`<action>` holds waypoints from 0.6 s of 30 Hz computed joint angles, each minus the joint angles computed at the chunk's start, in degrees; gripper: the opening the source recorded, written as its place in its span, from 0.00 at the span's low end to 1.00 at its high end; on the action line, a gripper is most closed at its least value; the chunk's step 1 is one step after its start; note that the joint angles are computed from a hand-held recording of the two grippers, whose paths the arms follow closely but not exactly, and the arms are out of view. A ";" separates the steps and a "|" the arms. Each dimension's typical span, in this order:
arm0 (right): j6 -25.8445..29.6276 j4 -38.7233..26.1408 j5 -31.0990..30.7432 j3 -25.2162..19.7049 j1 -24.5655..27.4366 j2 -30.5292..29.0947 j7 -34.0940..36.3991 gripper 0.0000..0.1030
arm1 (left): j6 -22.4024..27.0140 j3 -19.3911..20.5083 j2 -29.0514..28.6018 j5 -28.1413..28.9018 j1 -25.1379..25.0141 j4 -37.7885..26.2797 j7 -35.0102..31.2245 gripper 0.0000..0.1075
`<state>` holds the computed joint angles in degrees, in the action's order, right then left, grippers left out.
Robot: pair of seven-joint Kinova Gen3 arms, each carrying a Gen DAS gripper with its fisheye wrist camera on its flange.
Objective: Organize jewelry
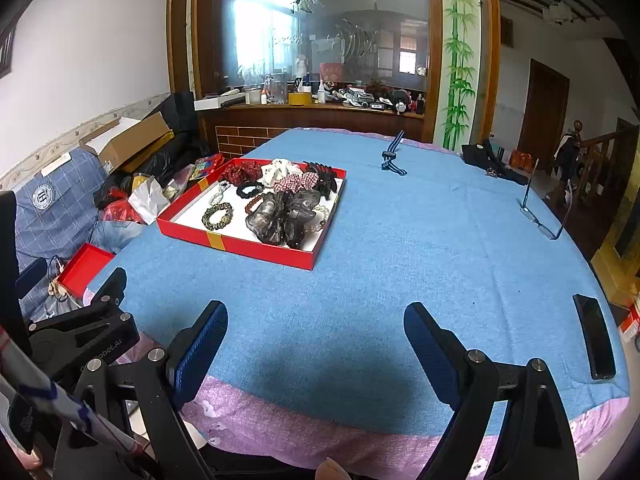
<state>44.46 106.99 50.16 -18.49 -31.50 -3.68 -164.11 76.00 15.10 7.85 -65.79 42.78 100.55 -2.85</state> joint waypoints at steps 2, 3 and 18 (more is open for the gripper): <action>-0.02 0.00 0.03 0.01 0.00 0.00 0.02 0.90 | -0.07 -0.01 -0.03 0.07 -0.05 0.00 -0.05 0.96; -0.02 0.00 0.03 0.01 -0.01 0.00 0.02 0.90 | -0.04 0.00 -0.02 0.06 -0.04 -0.03 -0.06 0.96; -0.04 -0.07 -0.10 0.12 -0.02 0.09 0.07 0.90 | 0.08 0.01 -0.11 0.02 -0.10 0.48 0.17 0.96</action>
